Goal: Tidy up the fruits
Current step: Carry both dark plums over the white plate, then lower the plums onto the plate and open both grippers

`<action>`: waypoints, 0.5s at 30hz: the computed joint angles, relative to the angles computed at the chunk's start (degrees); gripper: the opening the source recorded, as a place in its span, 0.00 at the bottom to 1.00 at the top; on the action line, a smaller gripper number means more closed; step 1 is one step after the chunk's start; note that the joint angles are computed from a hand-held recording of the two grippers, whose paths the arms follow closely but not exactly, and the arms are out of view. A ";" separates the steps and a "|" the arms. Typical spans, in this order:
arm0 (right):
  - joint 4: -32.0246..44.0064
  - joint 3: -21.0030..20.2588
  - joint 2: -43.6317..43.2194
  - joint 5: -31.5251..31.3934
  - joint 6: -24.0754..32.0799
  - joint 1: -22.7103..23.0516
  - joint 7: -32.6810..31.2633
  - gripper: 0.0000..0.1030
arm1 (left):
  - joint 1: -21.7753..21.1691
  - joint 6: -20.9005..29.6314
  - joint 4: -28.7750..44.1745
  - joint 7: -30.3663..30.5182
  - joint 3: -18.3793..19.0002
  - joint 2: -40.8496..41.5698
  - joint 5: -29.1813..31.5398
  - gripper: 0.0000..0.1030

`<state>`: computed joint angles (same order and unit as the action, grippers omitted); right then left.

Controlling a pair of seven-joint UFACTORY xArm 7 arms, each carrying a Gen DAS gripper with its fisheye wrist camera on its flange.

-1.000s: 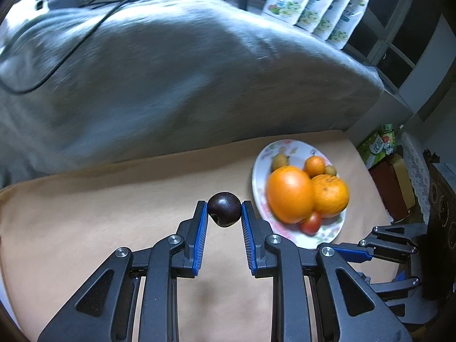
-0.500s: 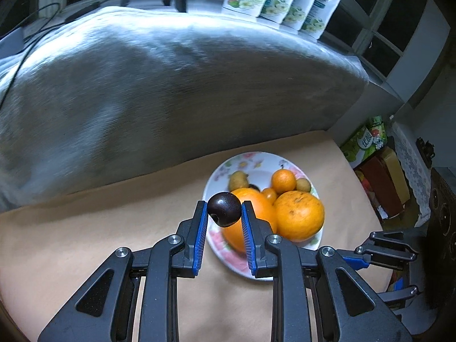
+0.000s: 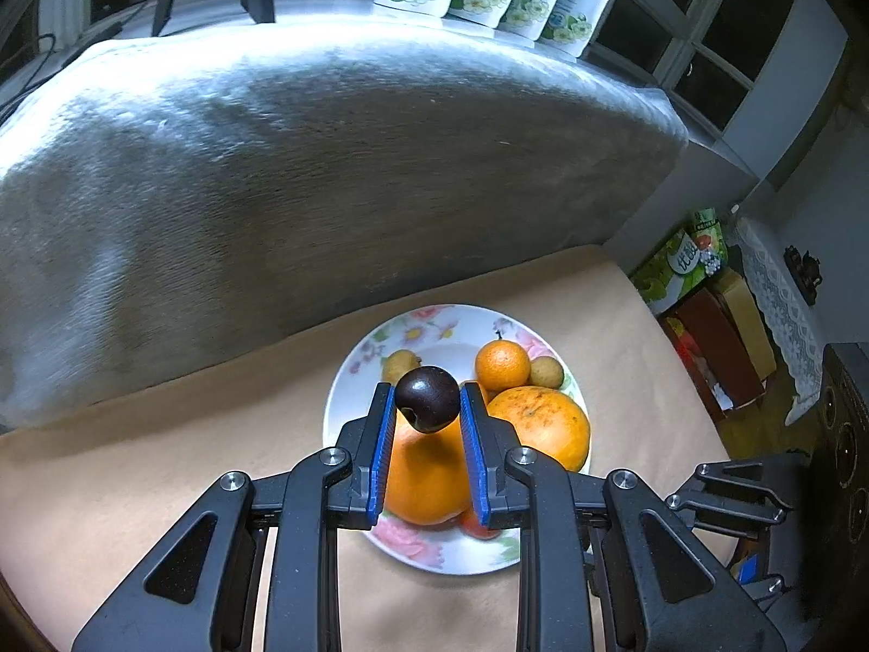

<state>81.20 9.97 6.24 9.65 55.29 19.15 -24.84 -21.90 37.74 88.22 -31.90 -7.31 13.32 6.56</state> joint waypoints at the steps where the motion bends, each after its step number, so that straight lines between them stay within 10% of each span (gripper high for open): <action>1: -0.04 -0.04 -0.01 0.00 -0.09 -0.03 0.00 0.23 | -0.04 0.21 0.51 0.18 -0.05 0.37 -0.01 0.22; 15: -0.20 -0.17 0.09 -0.36 -0.55 -0.25 0.07 0.23 | -0.94 3.37 6.95 2.30 0.06 4.82 -1.20 0.22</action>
<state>81.01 9.80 6.33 9.29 54.75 18.89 -24.77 -22.85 41.11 95.17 -29.60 -7.25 18.14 5.35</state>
